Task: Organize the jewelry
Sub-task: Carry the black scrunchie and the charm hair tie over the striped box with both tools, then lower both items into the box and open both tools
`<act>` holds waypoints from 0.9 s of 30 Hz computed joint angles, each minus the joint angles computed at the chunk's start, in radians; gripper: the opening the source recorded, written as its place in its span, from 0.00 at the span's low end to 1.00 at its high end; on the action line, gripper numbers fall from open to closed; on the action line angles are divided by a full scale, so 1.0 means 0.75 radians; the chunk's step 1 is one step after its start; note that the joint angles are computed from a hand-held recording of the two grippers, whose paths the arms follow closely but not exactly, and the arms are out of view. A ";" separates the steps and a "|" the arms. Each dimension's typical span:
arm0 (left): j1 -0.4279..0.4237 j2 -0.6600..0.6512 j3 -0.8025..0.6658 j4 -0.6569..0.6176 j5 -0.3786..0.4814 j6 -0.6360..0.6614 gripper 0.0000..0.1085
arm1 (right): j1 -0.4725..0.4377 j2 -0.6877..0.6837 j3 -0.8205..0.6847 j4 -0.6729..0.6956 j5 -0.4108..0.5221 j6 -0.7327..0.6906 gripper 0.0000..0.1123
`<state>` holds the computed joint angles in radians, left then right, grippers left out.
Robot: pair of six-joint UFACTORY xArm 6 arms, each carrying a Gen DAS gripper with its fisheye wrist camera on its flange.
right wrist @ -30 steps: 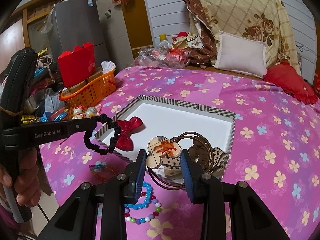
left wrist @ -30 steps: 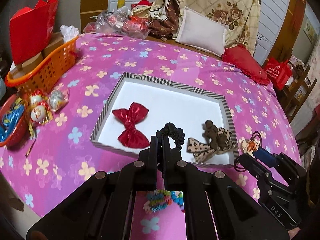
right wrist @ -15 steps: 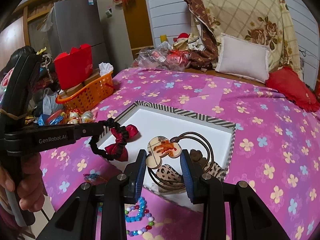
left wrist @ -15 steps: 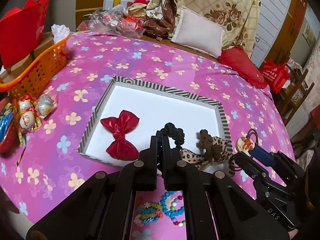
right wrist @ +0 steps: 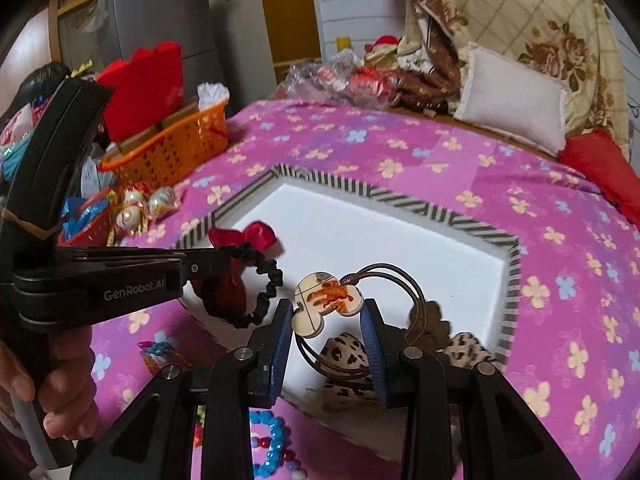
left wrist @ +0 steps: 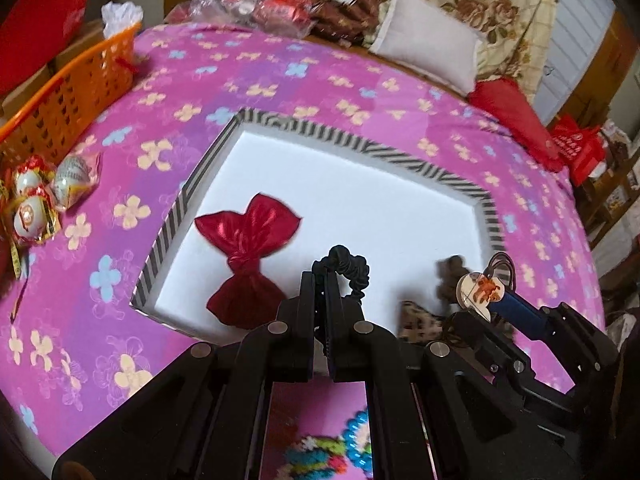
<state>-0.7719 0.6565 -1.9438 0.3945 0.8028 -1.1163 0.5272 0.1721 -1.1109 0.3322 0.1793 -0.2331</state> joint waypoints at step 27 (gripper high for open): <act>0.025 0.057 -0.016 -0.040 0.079 -0.016 0.17 | -0.012 0.159 -0.109 0.209 0.120 -0.125 0.37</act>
